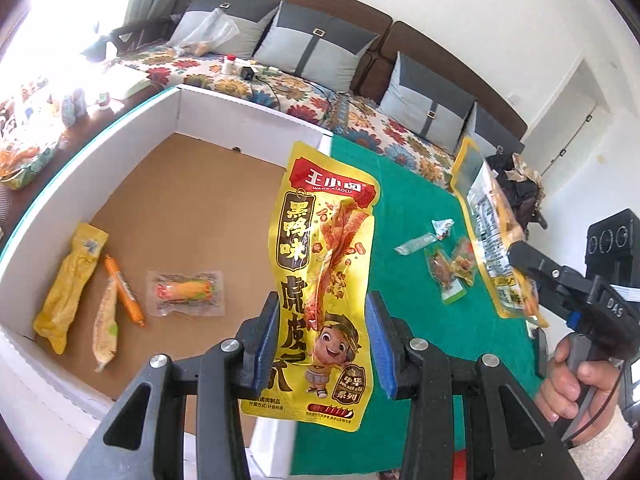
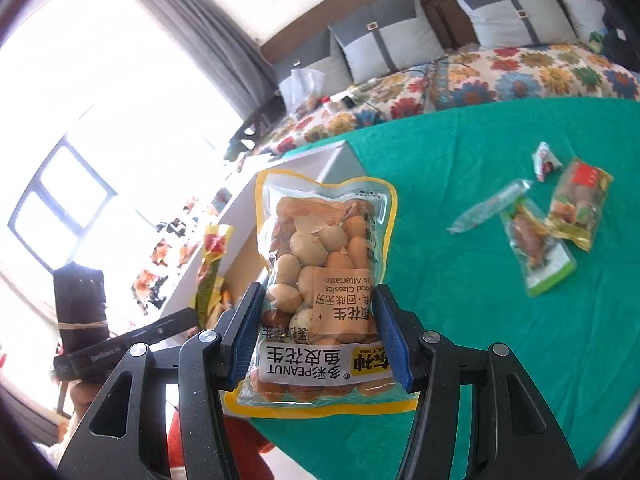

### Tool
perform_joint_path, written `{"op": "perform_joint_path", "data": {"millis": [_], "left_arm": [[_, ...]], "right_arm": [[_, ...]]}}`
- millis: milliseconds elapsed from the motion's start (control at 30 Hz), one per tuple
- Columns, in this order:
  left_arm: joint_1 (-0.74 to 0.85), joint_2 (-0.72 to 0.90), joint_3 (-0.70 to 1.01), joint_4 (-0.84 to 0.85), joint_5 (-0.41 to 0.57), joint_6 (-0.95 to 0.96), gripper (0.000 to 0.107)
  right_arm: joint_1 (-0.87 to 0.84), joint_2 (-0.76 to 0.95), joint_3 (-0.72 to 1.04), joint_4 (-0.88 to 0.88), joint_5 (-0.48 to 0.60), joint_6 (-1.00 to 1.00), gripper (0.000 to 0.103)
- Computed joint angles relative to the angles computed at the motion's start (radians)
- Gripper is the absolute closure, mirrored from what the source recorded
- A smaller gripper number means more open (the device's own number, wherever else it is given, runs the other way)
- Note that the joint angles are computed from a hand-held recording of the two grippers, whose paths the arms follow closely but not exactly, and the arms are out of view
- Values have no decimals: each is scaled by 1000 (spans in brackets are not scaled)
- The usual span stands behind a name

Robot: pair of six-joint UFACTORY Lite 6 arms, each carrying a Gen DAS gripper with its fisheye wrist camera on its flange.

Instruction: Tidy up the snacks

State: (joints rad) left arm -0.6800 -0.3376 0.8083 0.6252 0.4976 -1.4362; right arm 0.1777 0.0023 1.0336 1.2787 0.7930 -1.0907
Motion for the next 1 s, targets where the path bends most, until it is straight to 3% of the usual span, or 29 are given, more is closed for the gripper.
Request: {"op": "perform_joint_path", "data": {"millis": [67, 133, 167, 200, 233, 300, 467, 567, 667, 767, 833, 900, 1000], "left_arm": [[76, -83, -64, -31, 72, 70, 62], [128, -125, -121, -26, 159, 85, 50], [155, -148, -152, -27, 191, 91, 39], [168, -173, -182, -16, 219, 77, 32], [167, -210, -227, 7, 244, 41, 31], [154, -281, -296, 23, 265, 0, 30], [10, -261, -331, 97, 244, -189, 29], [-136, -82, -183, 173, 236, -300, 29], [-250, 161, 45, 232, 208, -328, 22], [-312, 426, 277, 252, 126, -304, 8], [-323, 635, 462, 195, 72, -223, 7], [-319, 844, 651, 123, 34, -111, 7], [-300, 1154, 959, -18, 48, 87, 8]], "right_arm": [[192, 84, 141, -3, -101, 82, 44], [341, 176, 274, -29, -218, 143, 38], [394, 216, 332, -84, -269, 203, 30], [436, 248, 381, -166, -317, 284, 27], [455, 262, 400, -213, -344, 324, 28], [443, 217, 331, -193, -365, 277, 28], [243, 74, -32, 40, -402, -159, 27], [45, 72, -224, 147, -457, -473, 27], [-239, 119, -327, 235, -474, -787, 27], [-541, 212, -315, 368, -448, -1101, 27], [-691, 281, -272, 472, -432, -1271, 27], [-793, 348, -210, 463, -428, -1277, 27], [-849, 446, -78, 329, -395, -1010, 27]]}}
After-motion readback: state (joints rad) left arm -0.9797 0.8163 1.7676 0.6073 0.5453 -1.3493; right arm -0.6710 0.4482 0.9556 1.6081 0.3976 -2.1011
